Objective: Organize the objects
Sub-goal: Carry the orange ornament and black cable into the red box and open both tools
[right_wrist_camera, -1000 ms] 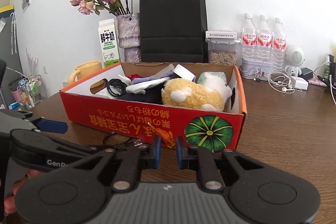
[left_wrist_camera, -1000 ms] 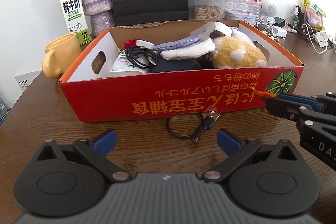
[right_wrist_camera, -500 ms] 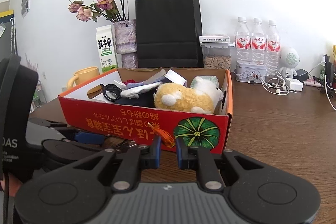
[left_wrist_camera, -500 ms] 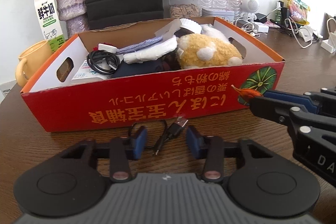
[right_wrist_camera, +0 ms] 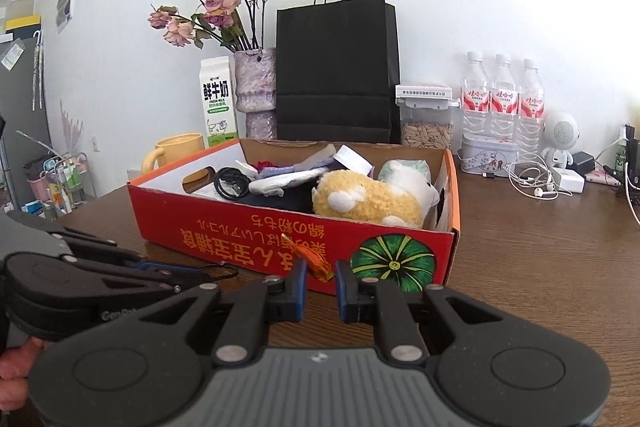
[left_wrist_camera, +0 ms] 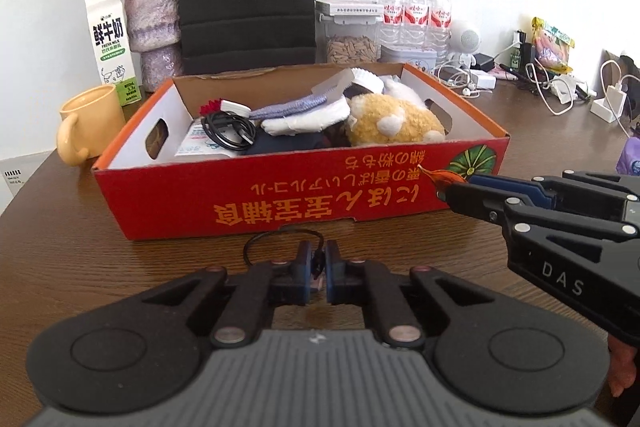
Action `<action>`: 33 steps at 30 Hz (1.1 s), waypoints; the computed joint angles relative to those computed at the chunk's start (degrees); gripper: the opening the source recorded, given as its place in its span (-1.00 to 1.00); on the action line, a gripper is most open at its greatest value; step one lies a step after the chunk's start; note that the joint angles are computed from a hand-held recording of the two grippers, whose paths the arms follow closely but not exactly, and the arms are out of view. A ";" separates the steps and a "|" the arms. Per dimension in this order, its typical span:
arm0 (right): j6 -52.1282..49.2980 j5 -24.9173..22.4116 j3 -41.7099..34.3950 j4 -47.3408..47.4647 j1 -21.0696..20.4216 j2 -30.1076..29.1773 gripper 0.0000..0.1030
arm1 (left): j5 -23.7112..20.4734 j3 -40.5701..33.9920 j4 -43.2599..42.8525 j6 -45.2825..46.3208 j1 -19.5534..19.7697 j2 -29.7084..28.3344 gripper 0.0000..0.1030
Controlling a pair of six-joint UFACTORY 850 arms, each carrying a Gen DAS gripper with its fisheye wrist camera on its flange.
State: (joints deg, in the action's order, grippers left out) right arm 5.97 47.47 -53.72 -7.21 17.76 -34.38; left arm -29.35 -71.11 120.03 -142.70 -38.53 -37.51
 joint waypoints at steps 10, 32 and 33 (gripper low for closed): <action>-1.63 2.28 -2.16 1.24 1.34 1.56 -0.73 | -6.78 2.22 11.36 -7.39 1.48 5.71 -0.88; -9.47 -9.90 -7.37 15.08 3.76 1.41 1.00 | -4.28 2.92 -0.06 -1.17 4.12 6.37 1.00; -9.47 -9.24 -5.85 15.33 4.04 2.40 1.00 | -4.37 4.56 0.34 -2.46 3.83 7.41 1.00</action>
State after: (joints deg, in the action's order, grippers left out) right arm -3.50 38.23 -59.57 8.12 21.80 -31.98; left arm -33.73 -66.55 120.37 -145.16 -34.71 -30.10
